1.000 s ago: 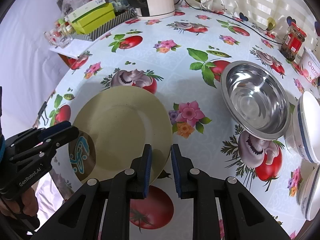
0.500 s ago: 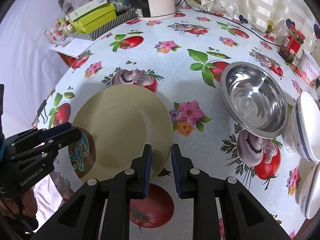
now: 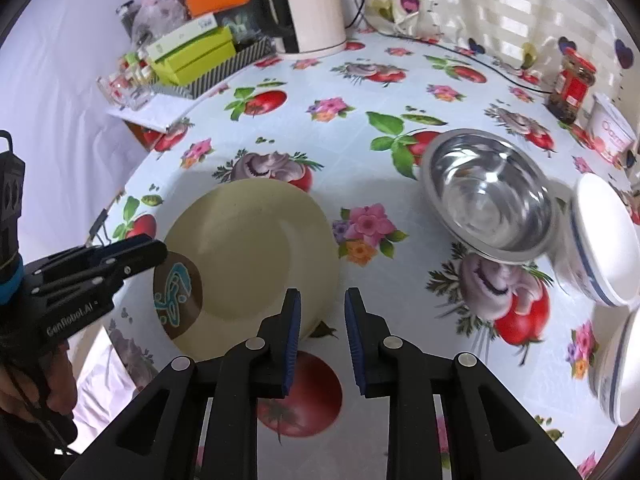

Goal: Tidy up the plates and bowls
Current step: 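Set the beige plate onto the stack and open the left tool, then move the left tool to the steel bowl and grip its rim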

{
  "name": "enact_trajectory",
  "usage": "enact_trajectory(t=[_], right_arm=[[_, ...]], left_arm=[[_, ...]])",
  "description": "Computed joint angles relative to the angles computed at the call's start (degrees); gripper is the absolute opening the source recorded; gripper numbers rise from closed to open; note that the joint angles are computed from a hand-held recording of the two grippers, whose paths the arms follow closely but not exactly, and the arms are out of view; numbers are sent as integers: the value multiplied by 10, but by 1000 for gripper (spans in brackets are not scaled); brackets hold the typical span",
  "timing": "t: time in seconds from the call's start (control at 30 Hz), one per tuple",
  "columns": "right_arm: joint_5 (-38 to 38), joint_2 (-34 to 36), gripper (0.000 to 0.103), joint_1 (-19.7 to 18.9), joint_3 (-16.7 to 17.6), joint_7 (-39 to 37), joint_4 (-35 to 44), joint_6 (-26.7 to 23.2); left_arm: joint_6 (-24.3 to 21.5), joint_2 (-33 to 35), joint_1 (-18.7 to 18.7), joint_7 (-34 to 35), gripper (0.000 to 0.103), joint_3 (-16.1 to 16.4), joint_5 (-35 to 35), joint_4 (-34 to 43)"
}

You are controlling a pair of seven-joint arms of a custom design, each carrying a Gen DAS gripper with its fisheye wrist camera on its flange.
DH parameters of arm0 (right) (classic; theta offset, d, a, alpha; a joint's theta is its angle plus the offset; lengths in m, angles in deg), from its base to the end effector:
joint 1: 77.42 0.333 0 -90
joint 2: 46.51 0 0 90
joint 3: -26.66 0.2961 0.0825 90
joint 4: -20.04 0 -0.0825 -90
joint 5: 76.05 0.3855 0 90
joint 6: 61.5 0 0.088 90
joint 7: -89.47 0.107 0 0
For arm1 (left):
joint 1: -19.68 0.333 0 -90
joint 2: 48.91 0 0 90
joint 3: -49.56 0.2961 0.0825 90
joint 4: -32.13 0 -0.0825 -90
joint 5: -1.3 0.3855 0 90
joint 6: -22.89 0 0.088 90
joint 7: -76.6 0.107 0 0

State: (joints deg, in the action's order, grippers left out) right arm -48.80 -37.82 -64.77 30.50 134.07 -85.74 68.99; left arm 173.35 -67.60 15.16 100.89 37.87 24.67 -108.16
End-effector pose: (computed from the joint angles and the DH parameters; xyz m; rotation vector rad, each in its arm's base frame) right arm 0.5981 0.1869 0.4529 -2.4623 0.9755 -0.0351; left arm 0.4608 -0.1466 0.4514 -2.3487 1.3132 -0.6261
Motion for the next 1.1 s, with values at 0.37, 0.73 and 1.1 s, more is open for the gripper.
enact_trajectory(t=[0.37,0.73,1.1], right_arm=[[12,-40,38,-18,-17,42,-31,6],[-29,-52,38,-22,-24,108,-45,53],[-69,-50,38,-21,-23,161,-44,81]], left_arm=[[12,20,-23,35,24,-1,-14,40],[51,75,-43,121,24,12,-71,82],[98,104,-50,214,24,25,-153,100]])
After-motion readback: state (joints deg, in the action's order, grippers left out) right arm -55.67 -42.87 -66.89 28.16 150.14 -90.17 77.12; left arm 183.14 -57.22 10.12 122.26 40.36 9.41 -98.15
